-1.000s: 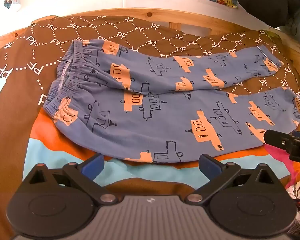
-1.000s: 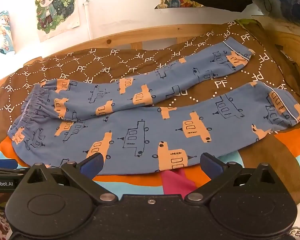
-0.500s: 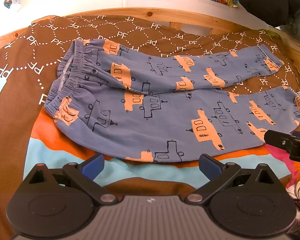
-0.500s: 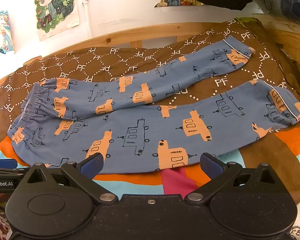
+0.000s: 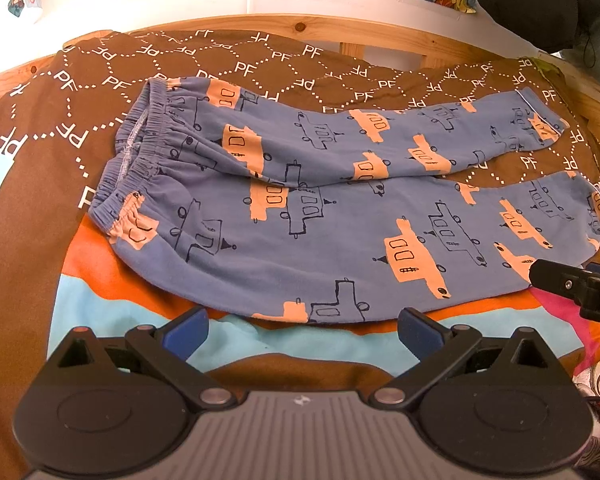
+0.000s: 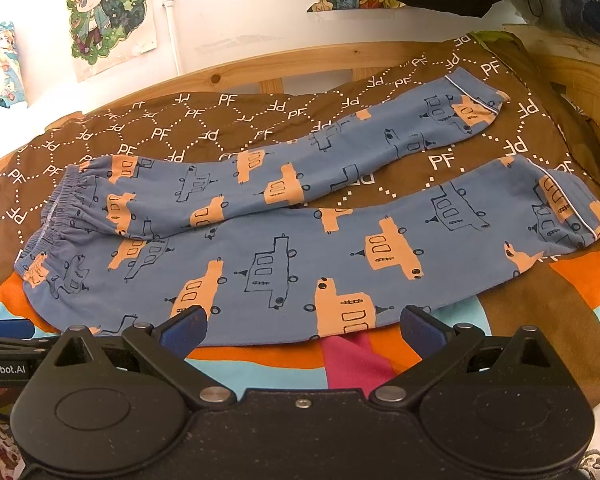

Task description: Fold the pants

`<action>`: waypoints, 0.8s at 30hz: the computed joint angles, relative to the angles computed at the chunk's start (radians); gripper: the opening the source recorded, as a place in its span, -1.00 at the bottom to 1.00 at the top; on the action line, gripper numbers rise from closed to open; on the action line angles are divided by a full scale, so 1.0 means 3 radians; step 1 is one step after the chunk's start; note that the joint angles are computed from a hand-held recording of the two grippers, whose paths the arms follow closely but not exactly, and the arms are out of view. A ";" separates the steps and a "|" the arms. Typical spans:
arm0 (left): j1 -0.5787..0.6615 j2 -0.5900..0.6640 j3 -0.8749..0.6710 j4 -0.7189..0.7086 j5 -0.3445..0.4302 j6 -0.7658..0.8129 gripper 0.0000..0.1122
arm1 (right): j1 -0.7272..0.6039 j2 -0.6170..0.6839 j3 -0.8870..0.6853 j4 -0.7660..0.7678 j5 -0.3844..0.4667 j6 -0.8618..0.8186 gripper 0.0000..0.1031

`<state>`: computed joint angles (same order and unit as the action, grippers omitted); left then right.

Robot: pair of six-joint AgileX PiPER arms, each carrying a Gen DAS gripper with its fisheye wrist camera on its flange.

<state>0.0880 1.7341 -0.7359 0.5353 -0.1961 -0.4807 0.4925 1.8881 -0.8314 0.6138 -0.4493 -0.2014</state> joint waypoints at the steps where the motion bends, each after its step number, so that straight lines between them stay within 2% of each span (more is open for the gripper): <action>1: 0.0012 0.0000 0.0010 0.0018 -0.0011 -0.0009 0.83 | -0.0001 -0.0001 -0.0001 0.0000 0.0002 0.0000 0.99; 2: 0.0024 0.0000 0.0021 0.0036 -0.0024 -0.0017 0.83 | 0.0000 0.0000 0.0000 0.0000 0.0000 0.0001 0.99; 3: -0.0056 -0.0014 -0.0048 -0.0054 0.0077 0.0015 0.83 | -0.0002 -0.0001 0.0000 -0.0003 0.0003 0.0002 0.99; 24: -0.0061 -0.0014 -0.0055 -0.0049 0.0093 0.0006 0.83 | -0.0015 0.0003 -0.0009 -0.0020 0.0025 0.0023 0.99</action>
